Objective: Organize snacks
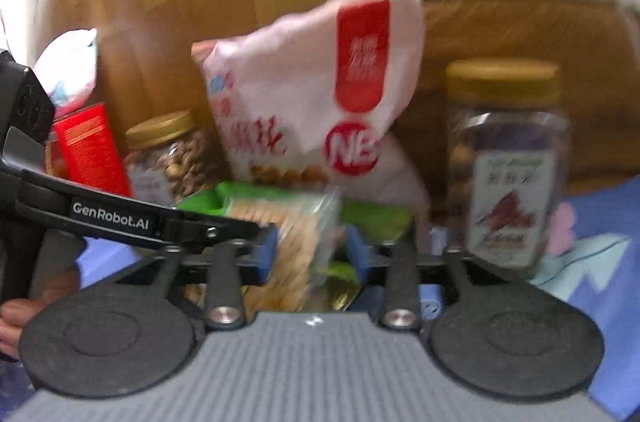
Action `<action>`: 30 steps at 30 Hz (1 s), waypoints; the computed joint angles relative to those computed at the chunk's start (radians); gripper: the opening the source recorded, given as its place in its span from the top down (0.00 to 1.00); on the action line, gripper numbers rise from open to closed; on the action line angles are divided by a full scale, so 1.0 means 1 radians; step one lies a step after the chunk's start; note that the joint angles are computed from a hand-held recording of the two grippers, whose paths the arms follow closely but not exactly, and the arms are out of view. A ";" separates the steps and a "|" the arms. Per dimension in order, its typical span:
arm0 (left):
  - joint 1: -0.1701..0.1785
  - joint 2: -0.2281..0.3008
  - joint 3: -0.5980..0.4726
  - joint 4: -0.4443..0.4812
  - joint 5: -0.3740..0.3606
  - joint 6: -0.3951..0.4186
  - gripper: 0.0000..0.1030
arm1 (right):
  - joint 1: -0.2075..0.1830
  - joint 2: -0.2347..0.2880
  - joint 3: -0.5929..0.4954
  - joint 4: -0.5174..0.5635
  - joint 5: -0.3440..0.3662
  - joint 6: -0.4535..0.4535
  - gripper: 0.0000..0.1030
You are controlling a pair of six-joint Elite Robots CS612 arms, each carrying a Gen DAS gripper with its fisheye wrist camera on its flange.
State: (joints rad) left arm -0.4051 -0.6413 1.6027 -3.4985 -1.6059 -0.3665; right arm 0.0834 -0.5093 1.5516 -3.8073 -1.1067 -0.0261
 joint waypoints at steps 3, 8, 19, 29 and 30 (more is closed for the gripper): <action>-0.007 -0.025 0.042 -0.043 0.037 -0.013 0.49 | -0.002 -0.009 0.040 -0.101 -0.004 0.031 0.51; -0.051 -0.080 0.138 -0.096 0.148 0.022 0.47 | 0.001 -0.026 0.122 -0.218 -0.002 0.100 0.43; -0.172 -0.148 0.338 -0.129 0.404 0.016 0.26 | 0.011 -0.048 0.289 -0.311 0.002 0.281 0.38; -0.211 -0.171 0.431 -0.077 0.437 -0.111 0.19 | 0.011 -0.055 0.365 -0.336 0.054 0.377 0.38; -0.214 -0.173 0.437 -0.079 0.445 -0.114 0.19 | 0.013 -0.057 0.370 -0.340 0.052 0.379 0.38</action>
